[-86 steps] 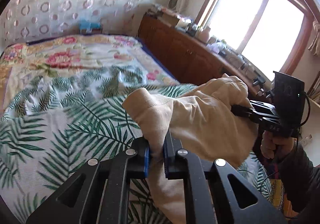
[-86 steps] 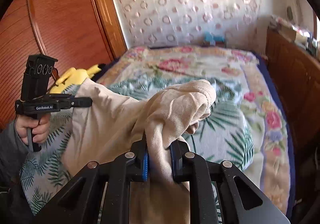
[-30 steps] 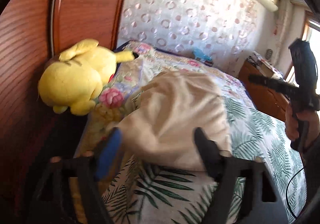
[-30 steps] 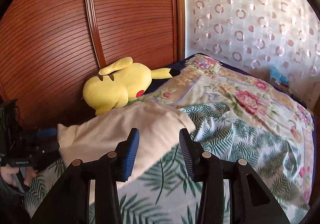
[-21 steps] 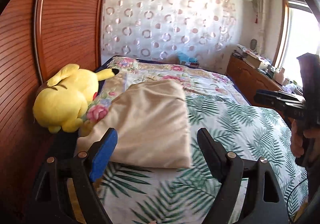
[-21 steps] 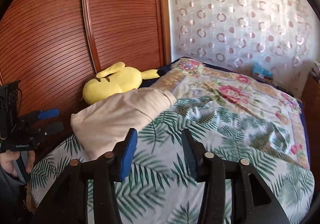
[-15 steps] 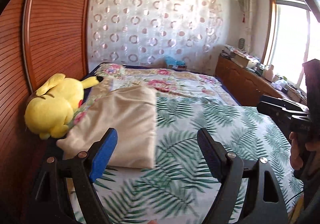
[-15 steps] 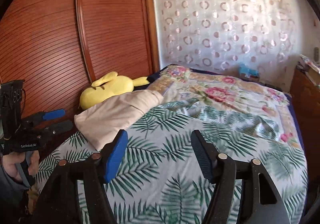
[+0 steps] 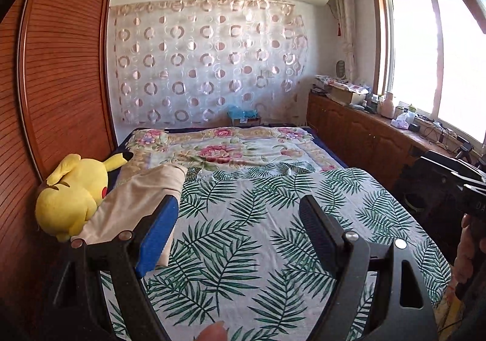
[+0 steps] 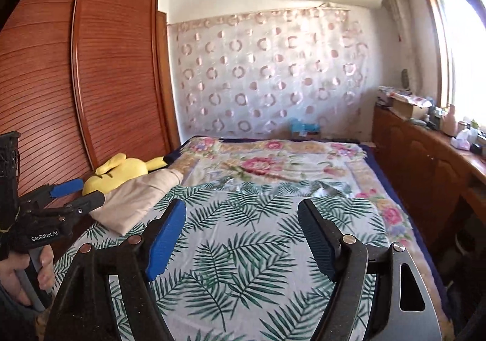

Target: Fold small clothes

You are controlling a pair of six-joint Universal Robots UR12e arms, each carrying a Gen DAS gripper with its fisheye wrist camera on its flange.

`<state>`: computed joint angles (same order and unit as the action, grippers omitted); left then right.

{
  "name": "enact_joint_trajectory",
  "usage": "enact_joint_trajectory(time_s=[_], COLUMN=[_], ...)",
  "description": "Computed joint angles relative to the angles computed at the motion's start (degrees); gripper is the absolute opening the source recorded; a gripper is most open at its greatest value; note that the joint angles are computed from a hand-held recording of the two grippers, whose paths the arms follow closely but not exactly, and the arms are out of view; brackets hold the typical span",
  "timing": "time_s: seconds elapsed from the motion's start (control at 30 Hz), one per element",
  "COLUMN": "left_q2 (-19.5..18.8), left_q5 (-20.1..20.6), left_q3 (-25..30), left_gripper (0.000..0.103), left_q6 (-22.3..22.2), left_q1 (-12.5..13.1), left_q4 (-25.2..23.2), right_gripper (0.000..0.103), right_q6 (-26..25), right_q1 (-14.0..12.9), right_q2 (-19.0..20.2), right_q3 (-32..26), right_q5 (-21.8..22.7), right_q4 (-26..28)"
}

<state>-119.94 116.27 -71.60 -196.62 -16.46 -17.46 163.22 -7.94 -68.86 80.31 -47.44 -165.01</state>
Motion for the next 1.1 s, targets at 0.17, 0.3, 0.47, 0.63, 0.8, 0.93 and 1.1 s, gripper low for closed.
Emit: enact_joint_trajectory(time_s=[0.17, 0.3, 0.47, 0.63, 0.8, 0.93, 1.1], left_q2=[-0.3, -0.5, -0.6, -0.5, -0.6, -0.5, -0.4], left_q5=[0.3, 1.9, 2.4, 2.5, 3.0, 3.1, 3.0], left_q3=[1.2, 1.5, 1.5, 1.5, 1.5, 1.5, 1.4], left_gripper=[0.082, 0.082, 0.082, 0.082, 0.083, 0.082, 0.082], left_q6=[0.4, 0.5, -0.1, -0.1, 0.0, 0.1, 0.4], left_q1=[-0.8, -1.4, -1.5, -1.5, -1.5, -1.5, -1.5], left_q4=[-0.8, -0.4, -0.4, -0.3, -0.3, -0.3, 0.0], right_gripper=[0.078, 0.078, 0.078, 0.078, 0.078, 0.078, 0.078], right_q6=[2.0, 2.0, 2.2, 2.1, 1.5, 1.3, 1.2], right_q1=[0.3, 0.3, 0.2, 0.0, 0.0, -0.1, -0.2], right_q2=[-0.7, -1.1, -0.1, 0.1, 0.1, 0.2, 0.3], right_q3=[1.4, 2.5, 2.0, 1.7, 1.6, 1.3, 1.1], right_q5=[-0.9, -0.8, -0.8, -0.9, -1.0, -0.9, -0.7], right_q4=[-2.7, -3.0, -3.0, -2.6, -2.2, -1.9, -1.8])
